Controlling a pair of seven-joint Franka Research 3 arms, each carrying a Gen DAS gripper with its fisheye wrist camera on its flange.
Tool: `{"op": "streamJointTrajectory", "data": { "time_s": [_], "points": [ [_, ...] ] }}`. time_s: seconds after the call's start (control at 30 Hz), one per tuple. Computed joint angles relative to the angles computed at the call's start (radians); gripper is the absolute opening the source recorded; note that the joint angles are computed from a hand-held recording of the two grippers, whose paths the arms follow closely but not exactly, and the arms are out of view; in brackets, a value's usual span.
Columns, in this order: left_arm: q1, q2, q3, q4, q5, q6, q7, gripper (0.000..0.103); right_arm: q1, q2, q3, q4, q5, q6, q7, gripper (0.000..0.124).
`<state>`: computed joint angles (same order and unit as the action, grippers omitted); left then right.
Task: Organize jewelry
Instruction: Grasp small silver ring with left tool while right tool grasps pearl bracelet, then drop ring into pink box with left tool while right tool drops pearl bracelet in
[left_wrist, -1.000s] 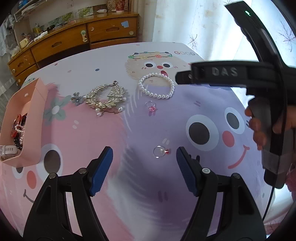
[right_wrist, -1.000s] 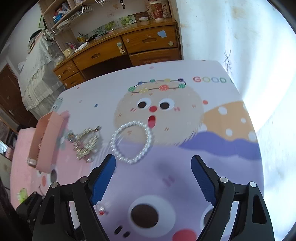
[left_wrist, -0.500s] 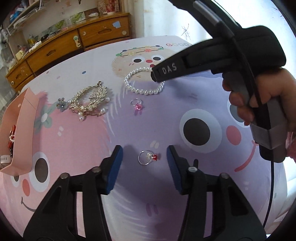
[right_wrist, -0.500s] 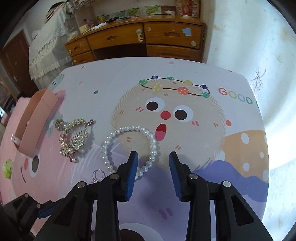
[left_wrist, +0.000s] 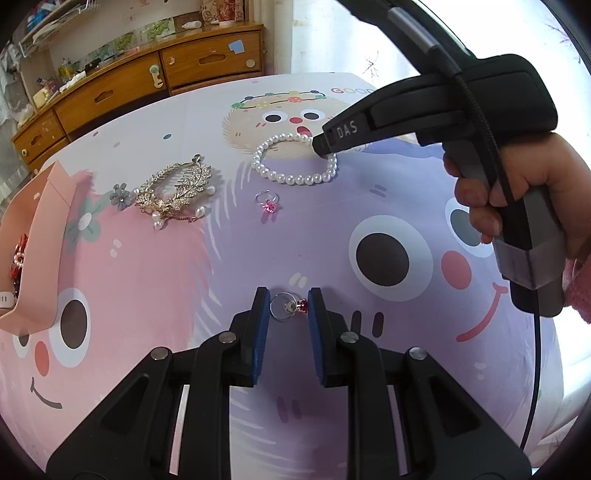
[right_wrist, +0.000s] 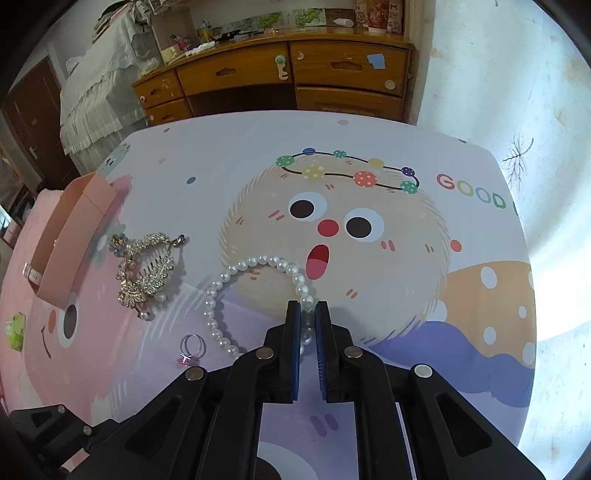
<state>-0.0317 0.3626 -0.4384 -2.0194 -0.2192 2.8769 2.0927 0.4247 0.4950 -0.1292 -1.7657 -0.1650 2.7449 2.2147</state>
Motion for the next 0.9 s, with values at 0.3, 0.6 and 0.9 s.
{"op": "streamJointTrajectory", "data": {
  "time_s": [0.3,0.6,0.9],
  "points": [
    [0.002,-0.001,0.004,0.001,0.010,-0.006,0.005,0.018,0.016,-0.070,-0.016,-0.056,-0.011,0.027,0.071,0.008],
    [0.071,-0.045,-0.034,-0.018,-0.078,-0.006,0.088,0.018,0.044,-0.119,-0.015,-0.017,-0.113,-0.064,0.185,0.008],
    [0.072,-0.101,0.080,0.051,-0.170,-0.211,0.173,0.011,-0.001,-0.146,0.077,0.066,0.008,-0.217,0.348,0.008]
  ]
}}
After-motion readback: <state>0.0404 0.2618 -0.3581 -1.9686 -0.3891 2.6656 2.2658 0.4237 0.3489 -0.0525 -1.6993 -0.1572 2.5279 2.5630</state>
